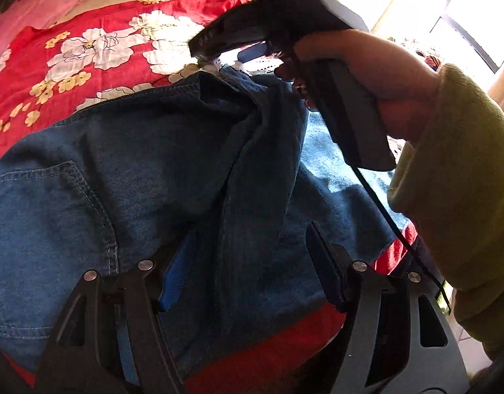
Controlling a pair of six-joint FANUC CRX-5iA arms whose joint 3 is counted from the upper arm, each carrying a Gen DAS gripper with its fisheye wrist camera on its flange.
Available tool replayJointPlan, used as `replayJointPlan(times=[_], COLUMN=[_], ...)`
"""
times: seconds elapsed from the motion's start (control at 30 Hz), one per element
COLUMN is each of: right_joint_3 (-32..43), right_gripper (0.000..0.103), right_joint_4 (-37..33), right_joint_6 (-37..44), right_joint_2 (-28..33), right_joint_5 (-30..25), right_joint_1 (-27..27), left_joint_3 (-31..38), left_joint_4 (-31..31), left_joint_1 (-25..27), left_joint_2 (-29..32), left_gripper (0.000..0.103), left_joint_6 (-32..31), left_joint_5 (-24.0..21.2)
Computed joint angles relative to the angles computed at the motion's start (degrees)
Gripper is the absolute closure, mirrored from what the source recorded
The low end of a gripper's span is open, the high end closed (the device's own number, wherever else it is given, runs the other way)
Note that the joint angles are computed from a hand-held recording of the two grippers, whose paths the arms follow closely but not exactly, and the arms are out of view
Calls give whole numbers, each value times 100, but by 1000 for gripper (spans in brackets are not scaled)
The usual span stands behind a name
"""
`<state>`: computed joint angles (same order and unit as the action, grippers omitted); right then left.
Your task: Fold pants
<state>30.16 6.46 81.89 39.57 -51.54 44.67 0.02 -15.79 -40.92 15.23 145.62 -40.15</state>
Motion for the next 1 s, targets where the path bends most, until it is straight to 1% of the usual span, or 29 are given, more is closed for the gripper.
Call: replayJointPlan(times=[0.03,0.1,0.17,0.23,0.33,0.47,0.57,0.63,0.7,0.73,0.77,0.8,0.87,0.93,1.0], right_joint_3=[13,9,-183,-442,-786,-1457,-1944,-2262,-2592,-2694,-2849,-3023,-3349,-3658,-3897], right_gripper=[76,92,93,94,95,95,95,95,95,95,95,95,95,95,95], right_joint_4=[-169,-727,-1130,-1364,-1943,-2403,-2789,-2993,-3247,-3348,-3427,-3450,-3482,-3567,-3598], right_joint_6=[106,410,611,749,1036,1281,1435,1528,1667,1724,1768,1771,1803,1874,1865], right_joint_2=[-12,-137,-384,-659,-1113,-1801,-2294,-2614,-2963,-3081,-3235,-3391,-3661,-3902,-4066], right_joint_5=[52,130,310,472,582,881,991,1041,1077,1060,1066,1079,1083,1036,982], right_joint_1=[-59,-231,-375,-493,-783,-1171,-1516,-1723,-1932,-2011,-2083,-2128,-2174,-2227,-2269], left_joint_3=[9,-8,-11,24,121,220,320,373,328,290,249,176,166,242,177], left_joint_4=[-19,-37,-80,-144,-313,-427,-541,-612,-556,-549,-524,-449,-464,-634,-618], left_joint_1=[-1,3,3,7,-18,-84,-159,-211,-175,-166,-155,-114,-155,-257,-280], left_joint_2=[0,-12,-24,-13,16,45,74,85,63,30,-5,-61,-133,-179,-257], left_gripper=[44,44,44,44,44,44,45,56,73,79,96,101,102,103,103], left_joint_6=[-12,-16,17,67,191,255,289,319,249,228,177,19,-117,-167,-240], left_joint_5=[-13,5,-1,-25,-125,-259,-400,-489,-431,-383,-322,-217,-286,-511,-545])
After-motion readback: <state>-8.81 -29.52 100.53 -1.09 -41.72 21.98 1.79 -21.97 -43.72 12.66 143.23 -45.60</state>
